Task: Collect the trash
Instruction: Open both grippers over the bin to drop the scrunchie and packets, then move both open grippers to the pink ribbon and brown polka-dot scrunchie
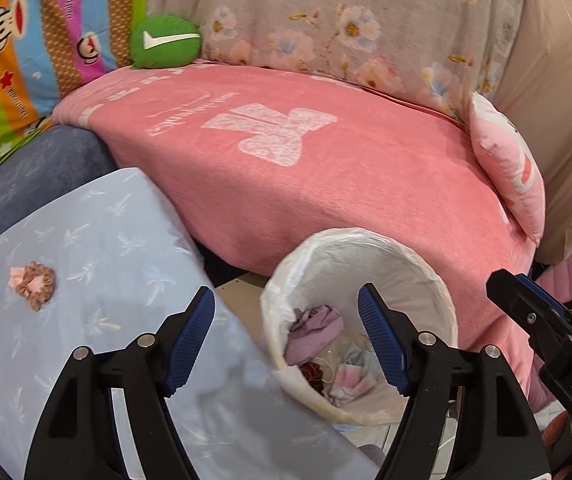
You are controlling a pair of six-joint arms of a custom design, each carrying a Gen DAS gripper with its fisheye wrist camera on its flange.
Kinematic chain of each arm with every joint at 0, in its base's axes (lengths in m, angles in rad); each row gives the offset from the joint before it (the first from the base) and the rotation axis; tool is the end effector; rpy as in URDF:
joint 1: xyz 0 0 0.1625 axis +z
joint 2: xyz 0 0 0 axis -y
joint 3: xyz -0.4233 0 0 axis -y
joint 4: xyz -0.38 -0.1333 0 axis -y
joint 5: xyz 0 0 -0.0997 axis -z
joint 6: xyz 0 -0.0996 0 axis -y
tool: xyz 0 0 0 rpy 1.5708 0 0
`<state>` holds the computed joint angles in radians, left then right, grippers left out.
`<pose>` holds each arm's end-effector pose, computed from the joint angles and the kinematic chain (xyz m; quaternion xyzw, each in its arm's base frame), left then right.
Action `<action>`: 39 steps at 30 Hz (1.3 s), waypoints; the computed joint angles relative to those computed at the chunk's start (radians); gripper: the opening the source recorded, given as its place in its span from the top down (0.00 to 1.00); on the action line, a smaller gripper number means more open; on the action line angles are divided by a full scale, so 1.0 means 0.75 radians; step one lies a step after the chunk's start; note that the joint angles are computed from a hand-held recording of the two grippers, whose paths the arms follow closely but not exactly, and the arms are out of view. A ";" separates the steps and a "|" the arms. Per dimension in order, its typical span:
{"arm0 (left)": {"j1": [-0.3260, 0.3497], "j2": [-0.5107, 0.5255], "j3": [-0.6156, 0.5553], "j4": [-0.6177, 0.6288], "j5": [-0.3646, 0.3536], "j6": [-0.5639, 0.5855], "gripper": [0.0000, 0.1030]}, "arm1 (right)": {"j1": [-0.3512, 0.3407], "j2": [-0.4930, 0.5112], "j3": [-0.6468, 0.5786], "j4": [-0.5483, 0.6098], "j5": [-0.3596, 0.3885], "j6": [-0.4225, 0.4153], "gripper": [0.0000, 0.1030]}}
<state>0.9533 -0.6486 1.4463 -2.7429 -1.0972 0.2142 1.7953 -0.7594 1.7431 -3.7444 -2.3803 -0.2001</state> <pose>-0.2757 -0.6970 0.1002 0.3459 0.8913 -0.2234 0.1896 0.1973 -0.5892 0.2046 -0.0553 -0.7907 0.5191 0.3198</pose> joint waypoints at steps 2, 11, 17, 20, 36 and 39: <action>0.009 -0.018 0.008 -0.011 0.020 -0.011 0.31 | 0.007 0.011 -0.014 0.014 0.002 -0.004 0.53; 0.057 -0.101 0.051 -0.111 0.158 0.003 0.31 | 0.044 0.086 -0.107 0.151 0.044 -0.009 0.52; 0.117 -0.151 0.050 -0.159 0.264 0.027 0.31 | 0.070 0.164 -0.211 0.289 0.093 -0.013 0.52; 0.155 -0.172 0.035 -0.171 0.312 0.038 0.31 | 0.082 0.209 -0.278 0.374 0.120 -0.006 0.52; 0.373 -0.129 -0.291 -0.106 0.436 0.088 0.31 | 0.096 0.577 -0.898 0.946 0.273 0.006 0.52; 0.405 -0.060 -0.435 -0.050 0.441 0.101 0.31 | 0.086 0.671 -1.069 1.062 0.295 0.007 0.52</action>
<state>1.2572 -0.6938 1.1197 -2.7801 -0.7667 0.2899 1.8601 -0.2564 0.9415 -2.9482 -2.1590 -0.1948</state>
